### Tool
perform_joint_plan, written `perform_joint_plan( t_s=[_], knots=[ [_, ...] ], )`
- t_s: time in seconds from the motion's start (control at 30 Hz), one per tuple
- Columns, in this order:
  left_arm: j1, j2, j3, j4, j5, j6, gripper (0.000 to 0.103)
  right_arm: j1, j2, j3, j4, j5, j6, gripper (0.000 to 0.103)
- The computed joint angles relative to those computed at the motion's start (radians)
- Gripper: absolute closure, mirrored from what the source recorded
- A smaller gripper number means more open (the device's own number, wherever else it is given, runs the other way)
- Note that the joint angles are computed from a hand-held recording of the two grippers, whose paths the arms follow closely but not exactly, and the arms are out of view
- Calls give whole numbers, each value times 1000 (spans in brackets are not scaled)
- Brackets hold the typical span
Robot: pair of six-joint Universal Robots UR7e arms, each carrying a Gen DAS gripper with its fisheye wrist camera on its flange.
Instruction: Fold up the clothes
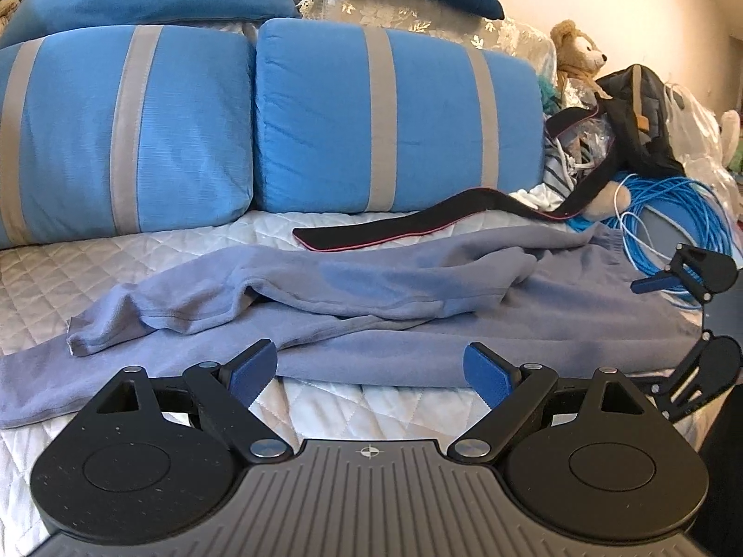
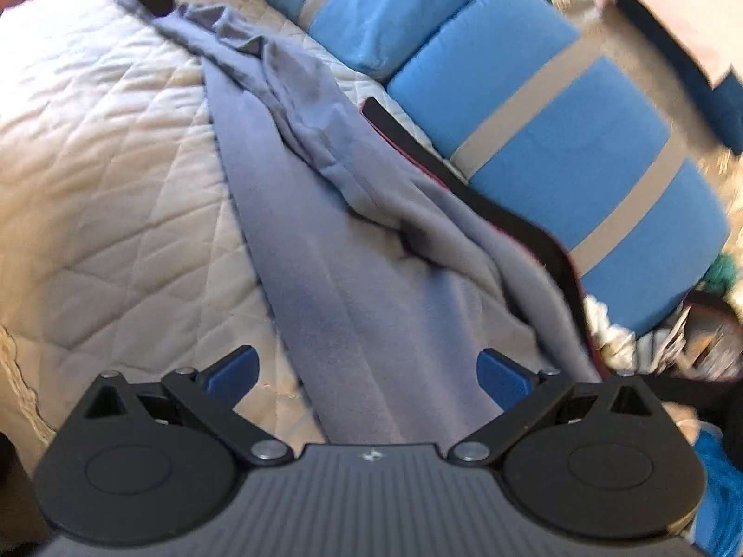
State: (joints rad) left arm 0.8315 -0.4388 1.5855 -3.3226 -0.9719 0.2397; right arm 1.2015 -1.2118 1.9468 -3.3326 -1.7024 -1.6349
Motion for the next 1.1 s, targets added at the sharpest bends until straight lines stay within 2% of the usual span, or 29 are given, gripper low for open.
perform_joint_plan(
  t_s=[0.03,0.17,0.27,0.37,0.43,0.53,0.63,0.73,0.87,0.97,1.1],
  knots=[
    [1,0,-1,1,-5,1,15,-3,-3,3,-14,9,-13,0],
    [7,3,-13,16,-9,3,15,-37,-13,30,-129,95,-149,0],
    [13,2,-15,13,-18,1,15,-68,-53,-12,-50,125,-83,0],
    [20,1,-18,23,-23,-20,15,-115,-108,-78,135,181,3,0],
    [23,1,-21,26,-23,-31,15,-144,-120,-120,199,229,39,0],
    [26,2,-25,31,-19,-45,15,-180,-111,-176,211,305,99,0],
    [27,1,-27,35,-18,-62,15,-206,-71,-215,104,353,76,0],
    [22,-6,-19,30,-12,-66,15,-240,-64,-213,30,399,-6,0],
    [17,-24,0,25,-1,-53,15,-315,-137,-132,39,492,-167,0],
    [14,-37,11,26,9,-48,15,-391,-176,-36,-49,562,-351,0],
    [13,-43,13,33,24,-41,15,-505,-164,65,-236,680,-627,0]
  ],
)
